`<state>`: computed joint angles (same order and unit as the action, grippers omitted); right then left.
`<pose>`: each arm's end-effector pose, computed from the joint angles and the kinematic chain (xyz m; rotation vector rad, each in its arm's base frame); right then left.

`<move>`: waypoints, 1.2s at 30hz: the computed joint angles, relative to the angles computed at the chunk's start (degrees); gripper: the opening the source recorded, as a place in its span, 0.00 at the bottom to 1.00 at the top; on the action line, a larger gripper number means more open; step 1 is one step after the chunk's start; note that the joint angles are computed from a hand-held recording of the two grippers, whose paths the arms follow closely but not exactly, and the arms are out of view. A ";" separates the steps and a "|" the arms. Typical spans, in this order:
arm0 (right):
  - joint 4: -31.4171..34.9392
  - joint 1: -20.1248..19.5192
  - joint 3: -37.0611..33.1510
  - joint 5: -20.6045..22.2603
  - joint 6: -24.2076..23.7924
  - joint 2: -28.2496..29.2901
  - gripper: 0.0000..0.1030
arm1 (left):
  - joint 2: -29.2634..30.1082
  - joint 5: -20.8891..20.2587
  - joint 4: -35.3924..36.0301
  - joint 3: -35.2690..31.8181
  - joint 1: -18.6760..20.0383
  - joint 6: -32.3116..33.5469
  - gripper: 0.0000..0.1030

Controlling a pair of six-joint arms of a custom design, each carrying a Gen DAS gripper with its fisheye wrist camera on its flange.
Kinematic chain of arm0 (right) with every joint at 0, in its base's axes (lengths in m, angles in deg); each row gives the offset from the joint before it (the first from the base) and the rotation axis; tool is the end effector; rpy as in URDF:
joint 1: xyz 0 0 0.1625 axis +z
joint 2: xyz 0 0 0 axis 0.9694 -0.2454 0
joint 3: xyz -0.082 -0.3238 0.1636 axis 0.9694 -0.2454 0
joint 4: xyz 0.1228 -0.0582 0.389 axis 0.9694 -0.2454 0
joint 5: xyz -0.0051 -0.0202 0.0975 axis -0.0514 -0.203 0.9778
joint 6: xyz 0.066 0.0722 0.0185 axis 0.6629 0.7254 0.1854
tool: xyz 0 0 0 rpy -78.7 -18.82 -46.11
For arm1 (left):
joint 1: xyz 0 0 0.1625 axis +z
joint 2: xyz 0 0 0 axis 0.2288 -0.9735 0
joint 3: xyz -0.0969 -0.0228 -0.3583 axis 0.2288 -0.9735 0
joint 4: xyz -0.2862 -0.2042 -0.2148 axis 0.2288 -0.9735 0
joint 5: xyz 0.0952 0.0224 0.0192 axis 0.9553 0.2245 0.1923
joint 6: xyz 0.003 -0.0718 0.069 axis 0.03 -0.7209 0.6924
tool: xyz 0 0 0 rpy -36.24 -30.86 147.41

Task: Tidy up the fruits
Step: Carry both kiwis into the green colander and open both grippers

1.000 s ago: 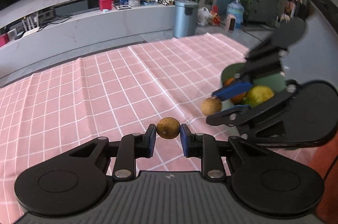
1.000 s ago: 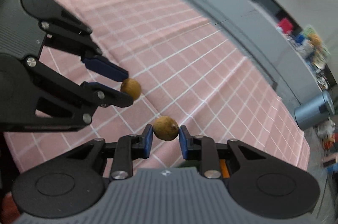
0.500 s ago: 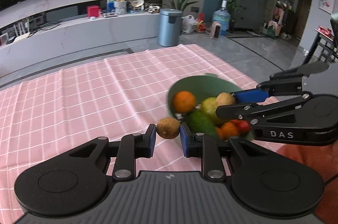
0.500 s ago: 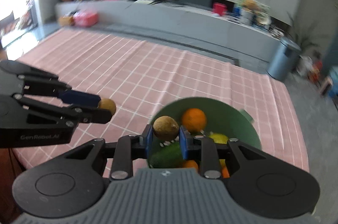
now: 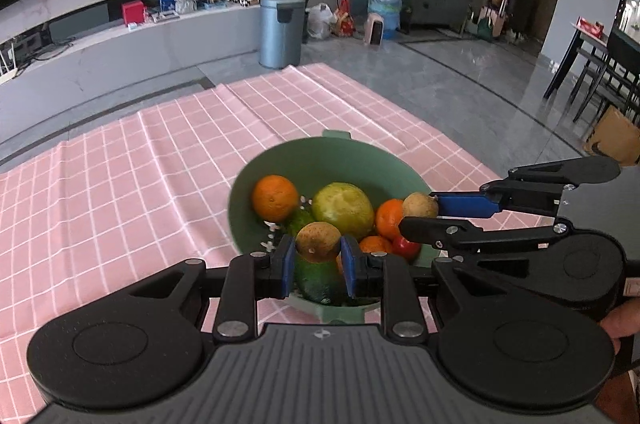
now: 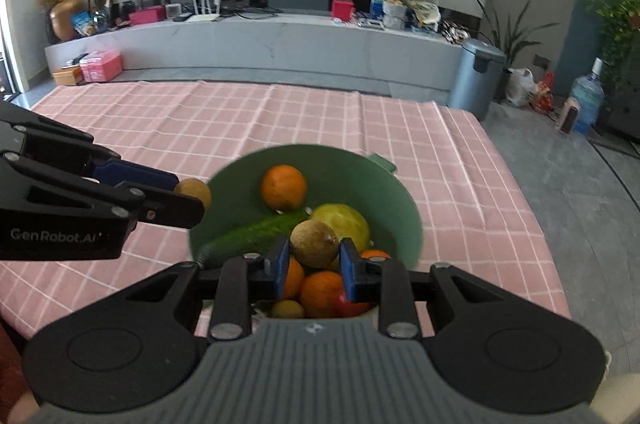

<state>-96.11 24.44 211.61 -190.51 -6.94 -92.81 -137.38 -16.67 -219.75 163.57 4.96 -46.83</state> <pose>0.1185 -0.2525 0.3150 0.4077 -2.1484 0.9663 -0.3900 -0.3184 0.0740 1.2483 2.4714 -0.5364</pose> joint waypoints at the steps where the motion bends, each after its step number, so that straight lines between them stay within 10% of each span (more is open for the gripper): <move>1: 0.21 -0.72 -0.04 0.08 -0.17 -0.33 0.22 | 0.27 0.07 0.32 -0.03 -0.11 -0.42 0.26; 27: 0.93 -8.04 -1.21 4.48 0.01 2.58 0.23 | 6.63 0.33 -0.63 -3.08 1.67 -0.68 0.31; 36: -1.41 -4.92 -1.40 1.37 -2.48 4.34 0.50 | 2.80 2.30 -0.40 -1.58 -0.47 0.08 0.53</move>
